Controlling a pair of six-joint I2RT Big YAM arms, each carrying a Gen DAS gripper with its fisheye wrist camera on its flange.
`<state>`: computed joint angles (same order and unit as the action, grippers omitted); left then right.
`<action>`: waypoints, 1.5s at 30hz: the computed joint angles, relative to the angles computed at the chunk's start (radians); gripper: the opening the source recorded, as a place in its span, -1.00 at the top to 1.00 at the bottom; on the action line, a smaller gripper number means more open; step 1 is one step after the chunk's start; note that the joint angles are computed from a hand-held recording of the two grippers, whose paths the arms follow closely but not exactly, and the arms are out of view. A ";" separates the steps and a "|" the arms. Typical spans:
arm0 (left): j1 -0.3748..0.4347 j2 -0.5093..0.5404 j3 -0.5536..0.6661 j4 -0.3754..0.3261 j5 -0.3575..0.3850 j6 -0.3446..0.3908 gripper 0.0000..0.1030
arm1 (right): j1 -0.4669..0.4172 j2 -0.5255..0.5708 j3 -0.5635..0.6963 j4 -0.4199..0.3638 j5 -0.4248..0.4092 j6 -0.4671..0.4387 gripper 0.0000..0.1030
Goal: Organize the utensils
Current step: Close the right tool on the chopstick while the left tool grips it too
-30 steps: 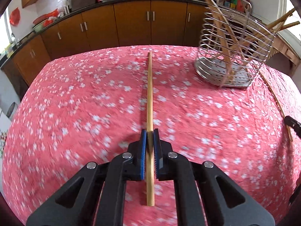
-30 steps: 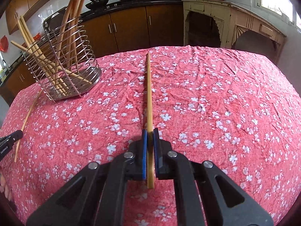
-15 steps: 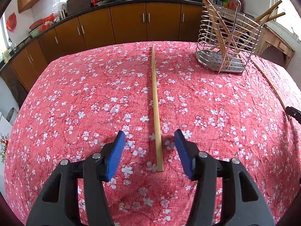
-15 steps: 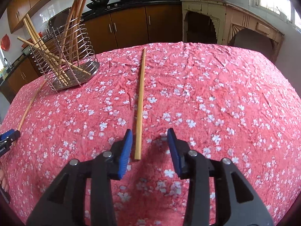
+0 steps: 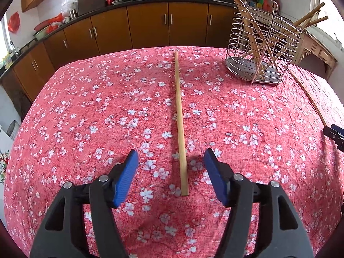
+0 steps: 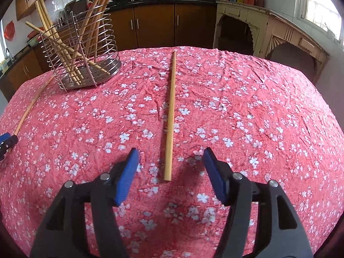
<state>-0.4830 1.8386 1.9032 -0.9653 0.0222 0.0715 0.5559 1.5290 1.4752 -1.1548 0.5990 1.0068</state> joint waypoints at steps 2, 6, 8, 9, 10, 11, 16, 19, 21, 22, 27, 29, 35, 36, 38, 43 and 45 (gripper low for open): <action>-0.002 0.002 0.004 -0.003 0.000 0.001 -0.28 | 0.001 0.005 0.006 -0.009 0.003 -0.001 -0.21; -0.006 0.006 0.010 -0.007 -0.001 -0.001 -0.30 | -0.001 0.003 0.004 -0.008 0.002 0.003 -0.24; -0.006 0.006 0.011 -0.008 -0.001 -0.002 -0.30 | -0.001 0.004 0.005 -0.010 0.003 0.002 -0.24; -0.006 0.006 0.011 -0.008 -0.001 -0.002 -0.31 | -0.002 0.004 0.004 -0.009 0.002 0.002 -0.25; -0.006 0.007 0.012 -0.009 -0.001 -0.001 -0.31 | -0.001 0.004 0.005 -0.009 0.002 0.002 -0.25; -0.005 0.006 0.012 -0.009 -0.001 -0.001 -0.31 | -0.001 0.004 0.005 -0.009 0.002 0.002 -0.25; -0.005 0.007 0.015 -0.012 -0.001 -0.002 -0.32 | -0.001 0.004 0.005 -0.009 0.002 0.002 -0.25; -0.005 0.007 0.016 -0.013 -0.001 -0.001 -0.32 | -0.001 0.003 0.004 -0.009 0.002 0.002 -0.25; -0.005 0.008 0.018 -0.014 -0.001 -0.001 -0.33 | -0.002 0.003 0.004 -0.009 0.002 0.002 -0.25; -0.005 0.008 0.018 -0.015 -0.001 -0.001 -0.33 | -0.002 0.003 0.004 -0.008 0.002 0.001 -0.25; -0.008 -0.005 0.000 -0.011 0.005 0.003 -0.30 | 0.008 -0.016 -0.017 0.003 0.016 0.029 0.39; -0.012 -0.023 -0.024 -0.005 0.026 0.023 -0.23 | 0.013 -0.030 -0.033 0.020 0.010 0.040 0.46; -0.020 -0.050 -0.059 0.013 0.039 0.021 0.13 | 0.019 -0.031 -0.029 0.008 0.013 0.057 0.60; -0.017 -0.050 -0.060 0.016 0.042 0.008 0.20 | 0.019 -0.032 -0.029 0.006 0.010 0.058 0.66; -0.010 -0.052 -0.061 0.018 0.051 -0.005 0.28 | 0.018 -0.033 -0.030 0.007 0.008 0.062 0.68; -0.019 -0.064 -0.078 0.021 0.029 0.012 0.30 | 0.029 -0.016 -0.008 -0.024 0.019 0.059 0.69; -0.028 -0.069 -0.085 0.023 0.012 0.029 0.32 | 0.034 -0.004 0.006 -0.043 0.027 0.060 0.71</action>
<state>-0.5112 1.7700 1.8179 -0.9418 0.0340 0.1002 0.5904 1.5245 1.4809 -1.1982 0.6259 1.0667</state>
